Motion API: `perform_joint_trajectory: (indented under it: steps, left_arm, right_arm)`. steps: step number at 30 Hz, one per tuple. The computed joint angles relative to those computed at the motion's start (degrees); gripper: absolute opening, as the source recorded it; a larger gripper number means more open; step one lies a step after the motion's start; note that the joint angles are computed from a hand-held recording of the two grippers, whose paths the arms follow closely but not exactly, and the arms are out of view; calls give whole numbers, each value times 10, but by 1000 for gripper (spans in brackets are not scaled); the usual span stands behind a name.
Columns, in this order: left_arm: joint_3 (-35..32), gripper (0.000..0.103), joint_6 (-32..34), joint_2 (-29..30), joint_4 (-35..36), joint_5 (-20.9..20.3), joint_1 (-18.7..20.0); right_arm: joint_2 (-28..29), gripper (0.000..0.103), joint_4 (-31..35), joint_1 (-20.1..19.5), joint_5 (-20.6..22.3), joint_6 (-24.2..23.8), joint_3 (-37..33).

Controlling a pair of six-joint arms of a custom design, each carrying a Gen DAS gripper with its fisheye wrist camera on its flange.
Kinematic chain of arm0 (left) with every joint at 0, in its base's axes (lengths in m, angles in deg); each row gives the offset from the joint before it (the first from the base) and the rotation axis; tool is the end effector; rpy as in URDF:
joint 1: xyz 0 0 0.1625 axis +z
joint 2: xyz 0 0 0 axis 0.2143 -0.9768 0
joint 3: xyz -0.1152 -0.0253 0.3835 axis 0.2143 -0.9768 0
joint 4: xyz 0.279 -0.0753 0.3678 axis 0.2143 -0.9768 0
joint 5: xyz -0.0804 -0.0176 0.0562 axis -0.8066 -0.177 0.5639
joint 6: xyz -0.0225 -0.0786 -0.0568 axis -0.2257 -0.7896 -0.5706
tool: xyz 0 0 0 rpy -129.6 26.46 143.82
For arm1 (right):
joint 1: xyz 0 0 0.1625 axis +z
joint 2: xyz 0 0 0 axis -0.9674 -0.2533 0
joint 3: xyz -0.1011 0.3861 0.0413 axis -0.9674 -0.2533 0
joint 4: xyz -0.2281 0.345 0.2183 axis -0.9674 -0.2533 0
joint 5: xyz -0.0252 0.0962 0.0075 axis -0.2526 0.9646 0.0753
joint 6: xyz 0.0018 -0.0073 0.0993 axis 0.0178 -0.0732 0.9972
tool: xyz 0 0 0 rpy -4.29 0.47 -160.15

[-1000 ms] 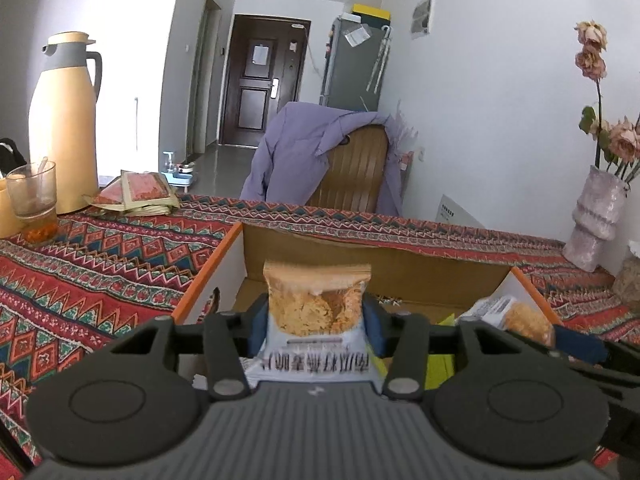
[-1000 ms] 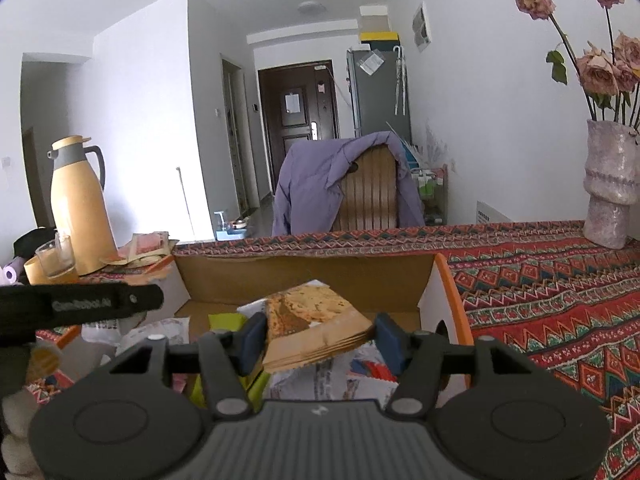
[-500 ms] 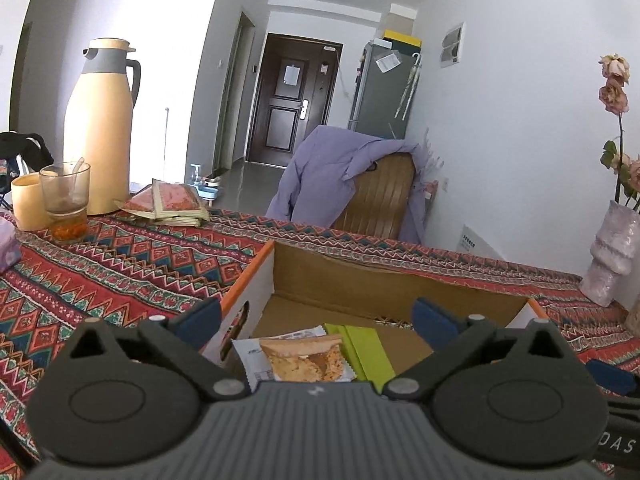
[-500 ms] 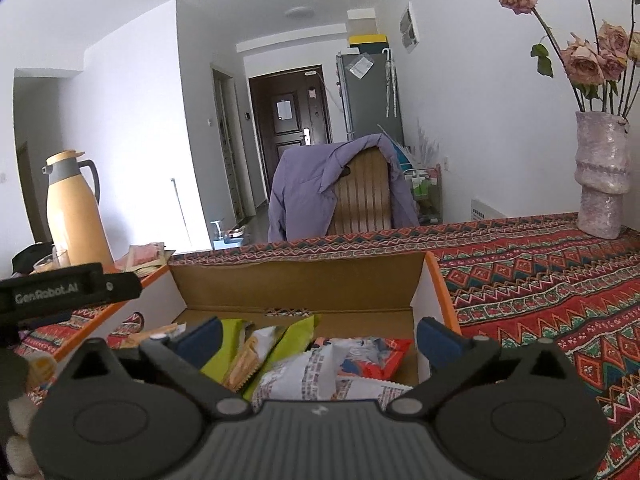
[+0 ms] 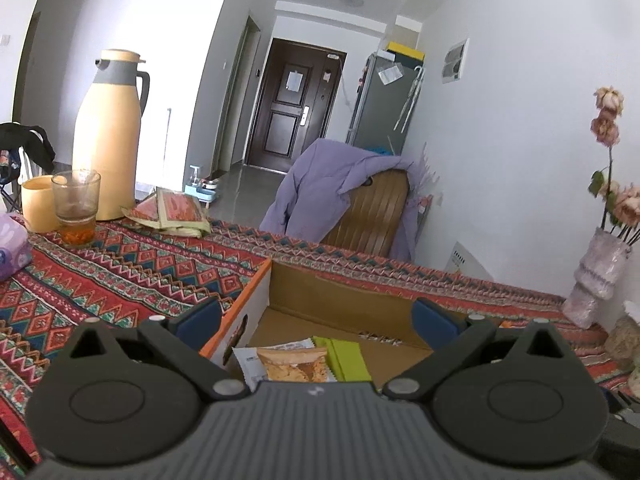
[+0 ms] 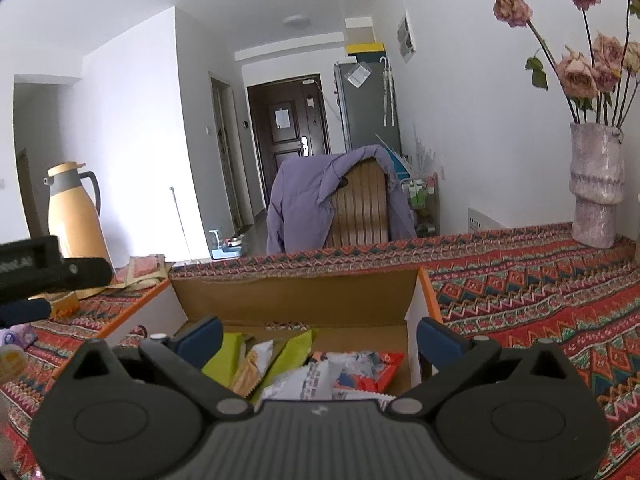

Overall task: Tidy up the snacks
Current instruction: 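Carry both tan biscuit packets into the box and open both grippers, then move both tools back over the snack pile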

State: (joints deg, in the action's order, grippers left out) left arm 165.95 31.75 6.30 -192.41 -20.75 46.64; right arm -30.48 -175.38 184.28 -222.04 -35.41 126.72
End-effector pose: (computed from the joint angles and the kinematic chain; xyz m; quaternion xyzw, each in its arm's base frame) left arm -0.1547 -0.6000 0.2298 0.2672 0.8311 -0.4658 0.1447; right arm 0.2520 -0.5291 0.0782 0.0723 -0.7328 0.5919 0.3278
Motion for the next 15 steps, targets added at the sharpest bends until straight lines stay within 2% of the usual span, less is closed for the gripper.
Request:
perform_joint_trajectory:
  steps: [15]
  left_arm:
    - [91, 103, 14, -116, 17, 21, -10]
  right_arm:
    - [-8, 103, -43, 65, -44, -37, 25]
